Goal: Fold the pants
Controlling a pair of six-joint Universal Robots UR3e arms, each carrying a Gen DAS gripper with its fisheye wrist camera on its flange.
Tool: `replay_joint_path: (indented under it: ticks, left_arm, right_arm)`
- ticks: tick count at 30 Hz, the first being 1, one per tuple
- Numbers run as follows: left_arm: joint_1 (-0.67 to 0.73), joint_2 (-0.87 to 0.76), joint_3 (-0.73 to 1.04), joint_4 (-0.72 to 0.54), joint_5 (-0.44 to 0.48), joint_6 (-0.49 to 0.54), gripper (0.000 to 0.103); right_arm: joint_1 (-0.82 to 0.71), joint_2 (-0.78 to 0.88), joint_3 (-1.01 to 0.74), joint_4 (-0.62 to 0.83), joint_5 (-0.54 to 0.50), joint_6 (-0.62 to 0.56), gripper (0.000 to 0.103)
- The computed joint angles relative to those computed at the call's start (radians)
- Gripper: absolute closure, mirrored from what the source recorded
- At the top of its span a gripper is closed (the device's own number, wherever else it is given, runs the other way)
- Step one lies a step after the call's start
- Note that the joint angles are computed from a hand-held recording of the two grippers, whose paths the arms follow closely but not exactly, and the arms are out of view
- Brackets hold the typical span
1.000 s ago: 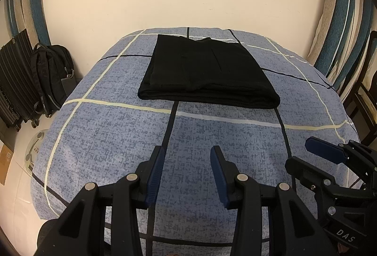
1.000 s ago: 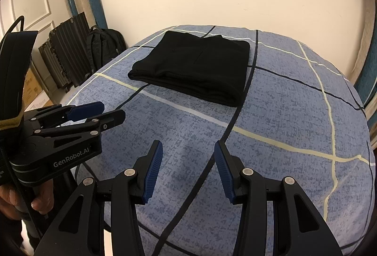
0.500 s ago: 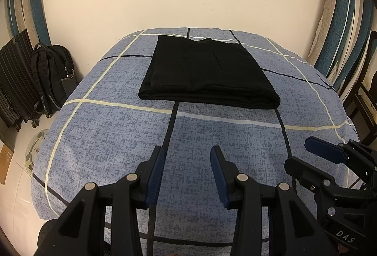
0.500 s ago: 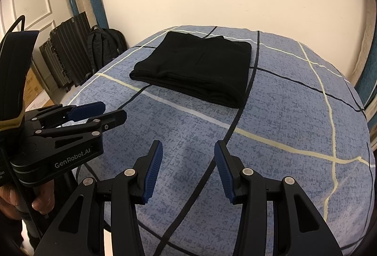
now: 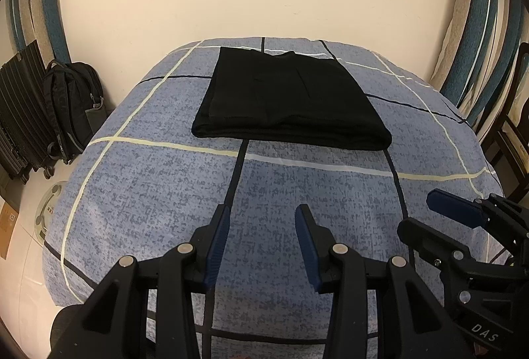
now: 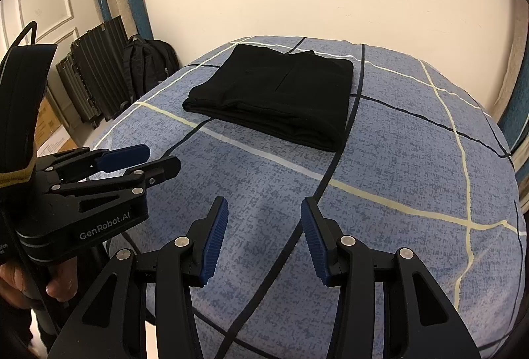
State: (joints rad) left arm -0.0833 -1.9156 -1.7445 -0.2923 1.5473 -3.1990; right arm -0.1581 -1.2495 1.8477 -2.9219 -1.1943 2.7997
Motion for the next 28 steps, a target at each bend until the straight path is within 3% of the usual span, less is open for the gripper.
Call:
replay_joint_path:
  ticks: [28]
  left_arm:
    - [-0.017,-0.01,0.001,0.022,0.025,0.002,0.059]
  right_arm:
    - [-0.005,-0.011,0.013,-0.002,0.01,-0.005,0.056]
